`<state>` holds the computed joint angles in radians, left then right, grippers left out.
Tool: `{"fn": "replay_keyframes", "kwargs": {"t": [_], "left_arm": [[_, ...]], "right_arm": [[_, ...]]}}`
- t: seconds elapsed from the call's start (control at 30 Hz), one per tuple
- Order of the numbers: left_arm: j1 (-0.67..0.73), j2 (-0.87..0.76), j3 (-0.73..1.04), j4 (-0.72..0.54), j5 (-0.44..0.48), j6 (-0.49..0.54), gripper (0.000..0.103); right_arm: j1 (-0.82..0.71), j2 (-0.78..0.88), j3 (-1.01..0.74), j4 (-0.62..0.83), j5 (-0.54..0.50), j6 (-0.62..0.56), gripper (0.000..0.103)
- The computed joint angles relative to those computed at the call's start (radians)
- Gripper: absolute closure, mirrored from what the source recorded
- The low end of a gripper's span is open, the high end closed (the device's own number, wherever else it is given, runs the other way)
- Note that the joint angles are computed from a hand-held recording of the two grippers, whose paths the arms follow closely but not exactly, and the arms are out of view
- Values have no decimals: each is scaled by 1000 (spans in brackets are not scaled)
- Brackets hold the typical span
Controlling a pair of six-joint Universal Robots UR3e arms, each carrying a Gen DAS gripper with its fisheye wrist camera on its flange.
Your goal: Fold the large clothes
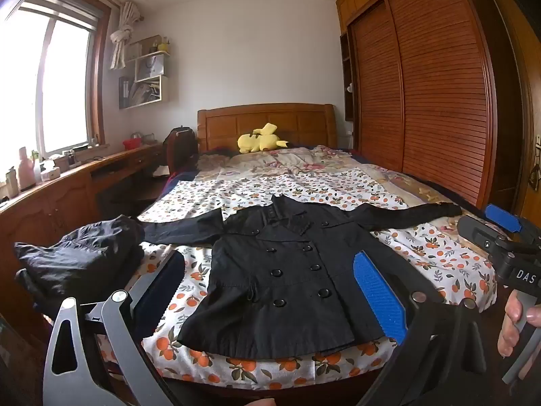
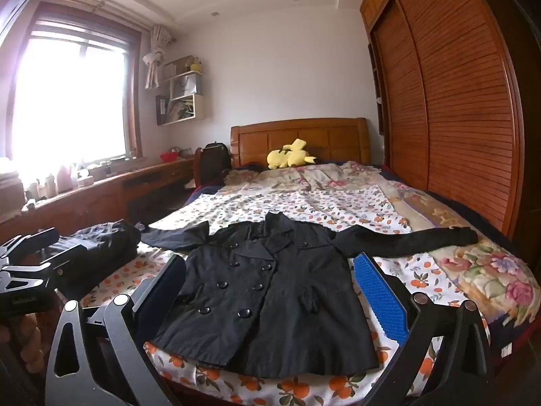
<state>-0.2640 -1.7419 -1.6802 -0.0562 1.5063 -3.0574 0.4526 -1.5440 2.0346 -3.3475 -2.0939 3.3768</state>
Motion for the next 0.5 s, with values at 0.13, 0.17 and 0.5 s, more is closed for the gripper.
{"fn": "replay_keyframes", "kwargs": {"t": [0.13, 0.17, 0.5], "left_arm": [[-1, -1, 2, -3, 2, 0, 2], [-1, -1, 2, -3, 2, 0, 2], [1, -3, 2, 5, -4, 0, 2]], "right_arm": [[-2, 0, 0, 1, 2, 0, 6], [-2, -1, 1, 1, 3, 0, 6], [-1, -1, -3, 7, 3, -1, 6]]}}
